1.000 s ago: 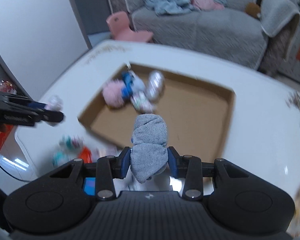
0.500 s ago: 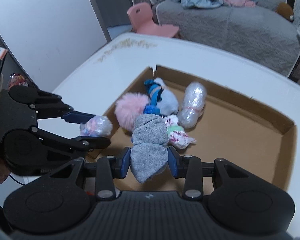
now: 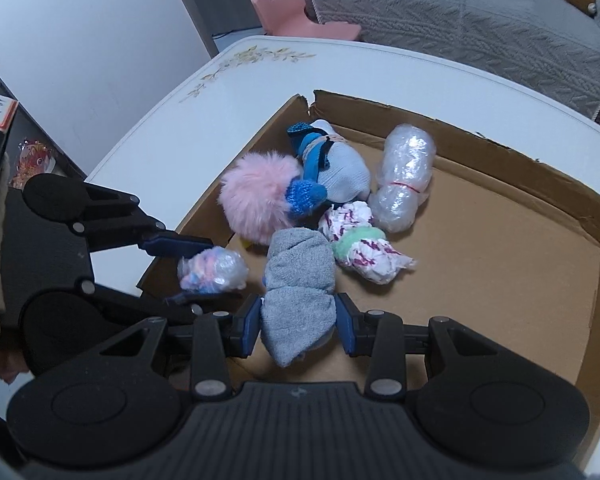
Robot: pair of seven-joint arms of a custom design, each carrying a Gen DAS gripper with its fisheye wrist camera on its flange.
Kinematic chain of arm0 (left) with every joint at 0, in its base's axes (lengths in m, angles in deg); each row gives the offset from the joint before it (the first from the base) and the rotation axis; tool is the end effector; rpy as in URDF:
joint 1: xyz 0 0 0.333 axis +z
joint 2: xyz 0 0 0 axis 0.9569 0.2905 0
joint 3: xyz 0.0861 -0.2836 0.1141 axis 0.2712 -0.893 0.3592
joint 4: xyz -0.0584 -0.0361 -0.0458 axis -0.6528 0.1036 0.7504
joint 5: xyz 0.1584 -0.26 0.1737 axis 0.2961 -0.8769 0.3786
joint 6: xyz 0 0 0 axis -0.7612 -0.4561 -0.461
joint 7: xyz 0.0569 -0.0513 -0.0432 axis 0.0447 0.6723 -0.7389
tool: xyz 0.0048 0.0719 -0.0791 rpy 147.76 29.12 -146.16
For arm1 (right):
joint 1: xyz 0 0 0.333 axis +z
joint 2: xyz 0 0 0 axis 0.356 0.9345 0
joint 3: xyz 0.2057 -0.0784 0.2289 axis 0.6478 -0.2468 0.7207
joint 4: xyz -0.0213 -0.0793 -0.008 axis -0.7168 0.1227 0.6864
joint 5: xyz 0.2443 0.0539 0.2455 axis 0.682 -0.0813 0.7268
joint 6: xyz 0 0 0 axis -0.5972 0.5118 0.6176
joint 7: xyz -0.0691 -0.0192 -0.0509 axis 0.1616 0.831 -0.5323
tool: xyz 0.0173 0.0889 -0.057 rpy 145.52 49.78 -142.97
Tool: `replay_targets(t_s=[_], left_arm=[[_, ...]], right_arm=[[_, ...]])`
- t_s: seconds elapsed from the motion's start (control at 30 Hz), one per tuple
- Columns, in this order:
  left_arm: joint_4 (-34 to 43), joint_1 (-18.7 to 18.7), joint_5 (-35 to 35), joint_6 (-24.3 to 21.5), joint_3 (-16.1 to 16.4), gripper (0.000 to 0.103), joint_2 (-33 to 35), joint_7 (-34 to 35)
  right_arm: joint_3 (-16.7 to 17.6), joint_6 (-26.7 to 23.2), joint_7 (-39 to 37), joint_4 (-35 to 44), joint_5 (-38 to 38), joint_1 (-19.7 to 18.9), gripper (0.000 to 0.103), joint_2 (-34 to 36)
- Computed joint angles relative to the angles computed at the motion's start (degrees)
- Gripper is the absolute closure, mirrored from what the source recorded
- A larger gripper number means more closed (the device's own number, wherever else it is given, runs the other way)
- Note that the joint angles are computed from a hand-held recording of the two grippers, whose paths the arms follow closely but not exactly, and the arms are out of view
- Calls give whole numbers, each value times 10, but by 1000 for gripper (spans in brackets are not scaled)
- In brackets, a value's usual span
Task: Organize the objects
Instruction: 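Place the pastel bundle in the tray with the left tool while the right tool places the grey sock, then grasp the white striped sock roll with the left tool while the right tool grasps the orange bag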
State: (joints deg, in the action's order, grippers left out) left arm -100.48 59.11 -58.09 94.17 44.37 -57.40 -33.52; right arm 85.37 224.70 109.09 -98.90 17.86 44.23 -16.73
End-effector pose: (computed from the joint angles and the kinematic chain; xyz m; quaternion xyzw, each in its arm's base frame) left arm 0.5670 -0.2168 0.5130 -0.6983 0.6790 -0.0796 0.2121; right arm 0.6229 0.3093 0.4720 -0.8277 0.4533 -0.1988 0.2643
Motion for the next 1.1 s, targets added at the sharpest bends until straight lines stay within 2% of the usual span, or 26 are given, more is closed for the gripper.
replay_targets(t_s=[0.27, 0.33, 0.4, 0.73, 0.87, 1.03, 1.1], left_arm=[[7, -11, 21, -13, 1, 51, 14, 5], [5, -11, 20, -4, 0, 37, 13, 7], [8, -17, 35, -6, 0, 29, 13, 3], [20, -18, 38, -16, 0, 28, -1, -1], [10, -21, 37, -29, -7, 24, -35, -37], [-21, -31, 15, -40, -33, 17, -84, -83], [-41, -38, -11, -42, -46, 17, -103, -106]], right_arm=[[-10, -14, 14, 9, -13, 9, 64, 13], [-8, -9, 15, 4, -10, 6, 63, 10], [-6, -5, 13, 0, -11, 5, 60, 8], [-15, 19, 29, -28, -27, 8, 52, -19], [-26, 44, 53, -81, -54, 16, 50, -67], [-22, 87, 72, -199, -99, 12, 36, -162], [-20, 90, 88, -241, -124, 10, 35, -196]])
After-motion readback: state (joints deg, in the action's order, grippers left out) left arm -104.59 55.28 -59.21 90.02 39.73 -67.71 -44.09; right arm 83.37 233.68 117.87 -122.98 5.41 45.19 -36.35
